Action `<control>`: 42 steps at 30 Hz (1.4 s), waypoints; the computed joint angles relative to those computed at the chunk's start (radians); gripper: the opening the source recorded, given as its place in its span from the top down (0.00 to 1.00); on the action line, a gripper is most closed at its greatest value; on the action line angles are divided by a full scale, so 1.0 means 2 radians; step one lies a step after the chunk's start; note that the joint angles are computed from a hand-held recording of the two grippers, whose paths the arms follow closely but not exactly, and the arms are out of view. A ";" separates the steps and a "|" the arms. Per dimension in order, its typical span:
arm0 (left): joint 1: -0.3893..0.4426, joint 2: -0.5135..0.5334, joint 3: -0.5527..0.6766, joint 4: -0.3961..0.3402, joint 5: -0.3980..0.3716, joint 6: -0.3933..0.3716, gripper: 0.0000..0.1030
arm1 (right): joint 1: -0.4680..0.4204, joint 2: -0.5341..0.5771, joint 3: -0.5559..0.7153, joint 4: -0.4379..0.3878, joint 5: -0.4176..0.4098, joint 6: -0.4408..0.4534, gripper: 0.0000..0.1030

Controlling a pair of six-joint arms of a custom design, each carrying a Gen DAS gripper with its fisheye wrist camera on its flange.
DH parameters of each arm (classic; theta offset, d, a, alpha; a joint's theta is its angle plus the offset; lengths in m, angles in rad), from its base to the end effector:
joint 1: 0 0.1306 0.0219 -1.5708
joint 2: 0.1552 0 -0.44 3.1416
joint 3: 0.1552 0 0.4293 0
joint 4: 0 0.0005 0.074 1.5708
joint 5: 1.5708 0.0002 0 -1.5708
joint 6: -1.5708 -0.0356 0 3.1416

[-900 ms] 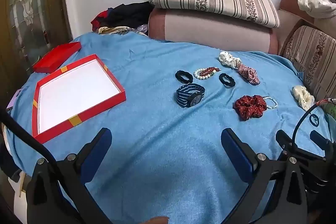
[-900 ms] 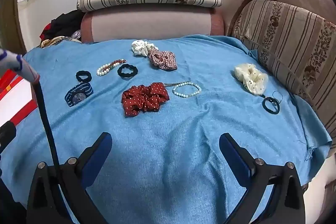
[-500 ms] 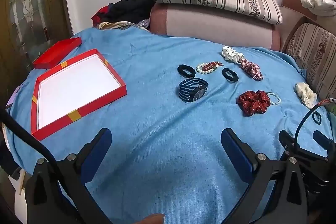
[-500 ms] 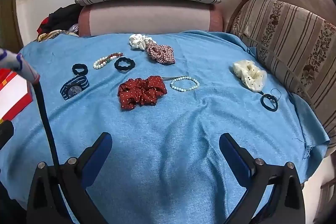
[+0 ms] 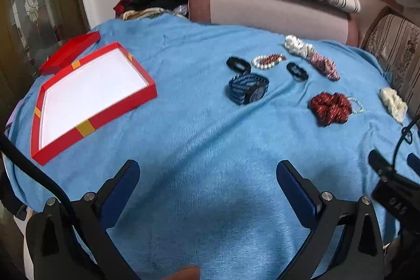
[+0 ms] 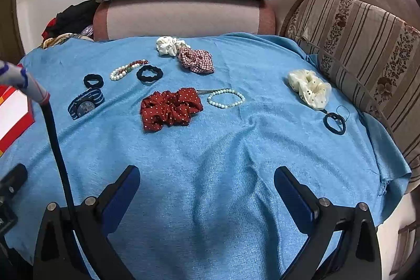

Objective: Organize jewelry

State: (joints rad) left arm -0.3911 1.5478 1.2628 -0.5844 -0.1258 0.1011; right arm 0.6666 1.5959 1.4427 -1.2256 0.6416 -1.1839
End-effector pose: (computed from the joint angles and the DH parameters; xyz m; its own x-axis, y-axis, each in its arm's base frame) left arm 0.5213 -0.2107 0.3624 -0.7333 0.1941 -0.6517 0.2305 0.9726 0.0302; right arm 0.4414 0.3195 0.3973 -0.6667 0.4195 -0.6161 0.5614 0.8263 -0.0450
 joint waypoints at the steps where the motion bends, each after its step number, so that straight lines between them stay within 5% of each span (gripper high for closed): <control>1: 0.000 0.003 0.001 -0.004 0.000 0.001 0.00 | 0.000 0.000 -0.001 0.000 -0.001 0.000 0.00; 16: 0.000 0.045 0.010 -0.067 0.010 0.001 0.00 | -0.005 -0.002 -0.010 0.008 -0.011 -0.001 0.00; 26: -0.004 0.041 -0.002 -0.051 -0.003 0.009 0.00 | -0.006 -0.002 -0.011 0.009 -0.015 -0.004 0.00; 35: 0.002 0.039 0.009 -0.072 0.028 -0.015 0.00 | -0.006 -0.003 -0.012 0.008 -0.013 -0.007 0.00; 42: 0.007 0.001 0.000 -0.020 0.027 -0.020 0.00 | -0.005 -0.005 -0.009 0.008 -0.003 -0.001 0.00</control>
